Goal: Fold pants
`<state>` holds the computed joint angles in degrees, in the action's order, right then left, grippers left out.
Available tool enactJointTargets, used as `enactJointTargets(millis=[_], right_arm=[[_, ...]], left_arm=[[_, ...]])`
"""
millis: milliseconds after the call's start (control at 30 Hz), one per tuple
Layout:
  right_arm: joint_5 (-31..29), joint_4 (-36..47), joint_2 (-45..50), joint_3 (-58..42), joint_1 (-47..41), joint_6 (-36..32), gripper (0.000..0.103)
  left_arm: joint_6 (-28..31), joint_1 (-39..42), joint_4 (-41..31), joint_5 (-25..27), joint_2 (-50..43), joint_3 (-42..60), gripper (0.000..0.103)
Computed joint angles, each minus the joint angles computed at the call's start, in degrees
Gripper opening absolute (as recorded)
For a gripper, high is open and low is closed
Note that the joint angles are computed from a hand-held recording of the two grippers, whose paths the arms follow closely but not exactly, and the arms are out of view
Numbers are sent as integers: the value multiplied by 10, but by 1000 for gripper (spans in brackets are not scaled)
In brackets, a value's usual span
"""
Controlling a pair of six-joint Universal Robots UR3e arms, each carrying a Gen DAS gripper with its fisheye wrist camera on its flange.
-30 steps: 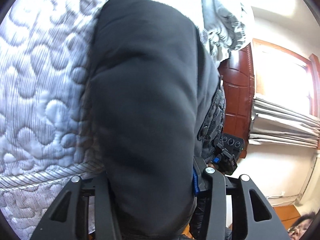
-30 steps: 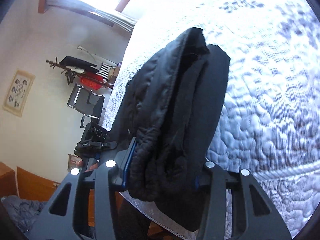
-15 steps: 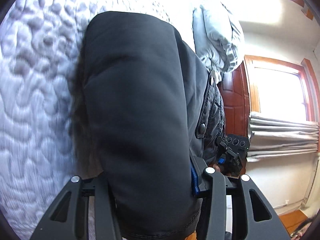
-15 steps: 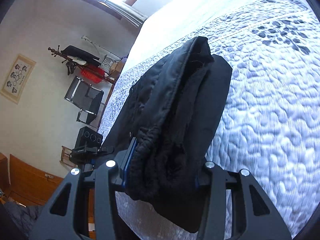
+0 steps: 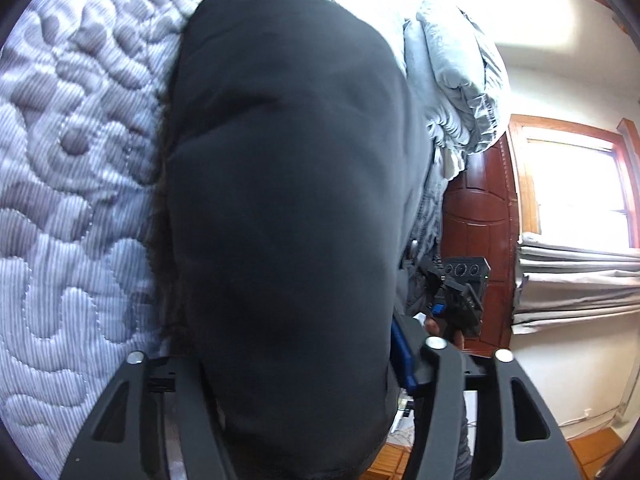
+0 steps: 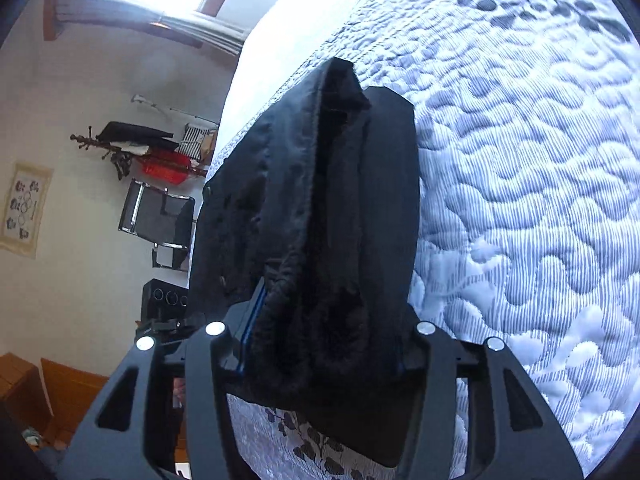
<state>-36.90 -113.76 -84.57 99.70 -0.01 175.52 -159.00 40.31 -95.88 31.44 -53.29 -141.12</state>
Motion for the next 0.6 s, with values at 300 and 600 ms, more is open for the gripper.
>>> enactJointTargets(millis=[300, 600], right_arm=[[54, -49, -38, 97, -37, 3, 81], [29, -24, -154, 148, -74, 3, 88]], left_arm=[[-22, 4, 10, -5, 52, -13, 99], [-20, 29, -78, 47, 132, 45, 99]])
